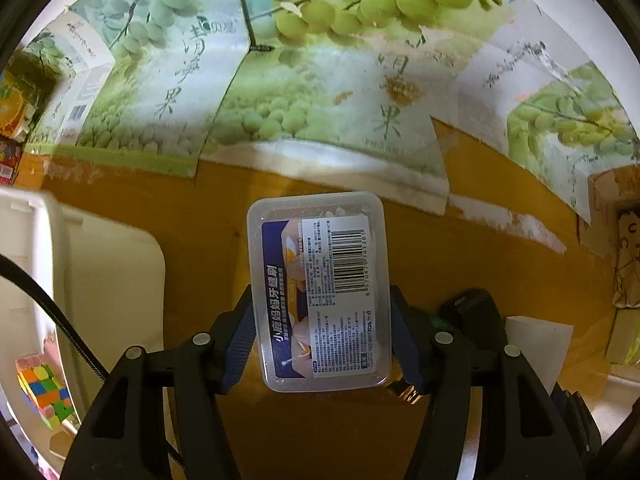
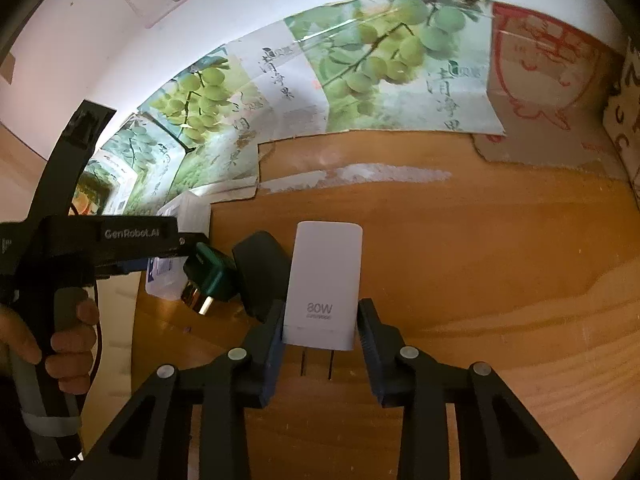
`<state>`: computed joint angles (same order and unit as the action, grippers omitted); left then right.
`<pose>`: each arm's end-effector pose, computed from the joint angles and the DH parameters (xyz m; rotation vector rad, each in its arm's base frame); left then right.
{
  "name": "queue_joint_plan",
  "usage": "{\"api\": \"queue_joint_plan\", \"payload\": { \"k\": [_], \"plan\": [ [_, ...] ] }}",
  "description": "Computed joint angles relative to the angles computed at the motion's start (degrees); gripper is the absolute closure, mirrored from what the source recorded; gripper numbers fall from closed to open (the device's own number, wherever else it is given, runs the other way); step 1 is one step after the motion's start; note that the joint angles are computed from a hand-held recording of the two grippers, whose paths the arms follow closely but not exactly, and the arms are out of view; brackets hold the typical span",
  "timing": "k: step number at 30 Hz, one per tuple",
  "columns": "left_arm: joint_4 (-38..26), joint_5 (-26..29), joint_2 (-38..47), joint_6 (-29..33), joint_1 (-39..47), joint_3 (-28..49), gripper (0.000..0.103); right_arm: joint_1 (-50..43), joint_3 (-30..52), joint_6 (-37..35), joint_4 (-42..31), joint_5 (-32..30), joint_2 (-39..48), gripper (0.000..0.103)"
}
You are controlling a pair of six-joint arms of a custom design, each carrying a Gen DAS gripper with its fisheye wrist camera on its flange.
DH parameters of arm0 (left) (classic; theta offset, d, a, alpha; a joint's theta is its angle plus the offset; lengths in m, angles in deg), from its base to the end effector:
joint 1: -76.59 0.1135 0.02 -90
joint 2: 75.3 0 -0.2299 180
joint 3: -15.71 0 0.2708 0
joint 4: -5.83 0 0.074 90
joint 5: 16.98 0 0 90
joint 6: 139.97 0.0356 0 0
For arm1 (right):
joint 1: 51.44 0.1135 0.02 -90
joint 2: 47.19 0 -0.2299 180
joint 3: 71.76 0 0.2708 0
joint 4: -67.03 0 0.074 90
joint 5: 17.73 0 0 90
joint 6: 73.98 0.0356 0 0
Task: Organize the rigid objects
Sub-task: 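Close the left tool on the clear box while the right tool grasps the white charger, then carry the clear box and white charger over the white tray with both tools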
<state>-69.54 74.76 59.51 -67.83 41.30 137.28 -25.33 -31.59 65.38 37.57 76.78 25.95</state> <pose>0.3653 -0.2599 0.1050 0.4753 3.0967 -0.0596 0.2088 0.0992 0.0891 0.5687 2.6353 0.3208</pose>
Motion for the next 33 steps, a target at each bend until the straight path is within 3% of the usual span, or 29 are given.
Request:
{"api": "queue_joint_plan", "payload": {
  "k": [14,23,33],
  "plan": [
    [2.8,3.0,-17.9,-0.1,-1.9,-26.2,0.039,4.4,-4.7,12.8,-10.9,-4.9,-11.5,0.071],
    [4.2,4.9,-33.7,-0.5,-4.3,-45.0,0.039,14.4,-9.3,24.9,-20.0,-4.4,-23.5,0.071],
    [1.2,6.1,-55.1,-1.8,-7.8,-61.7,0.039,30.7,-12.0,38.4,-23.1,-2.4,-30.6,0.071]
  ]
}}
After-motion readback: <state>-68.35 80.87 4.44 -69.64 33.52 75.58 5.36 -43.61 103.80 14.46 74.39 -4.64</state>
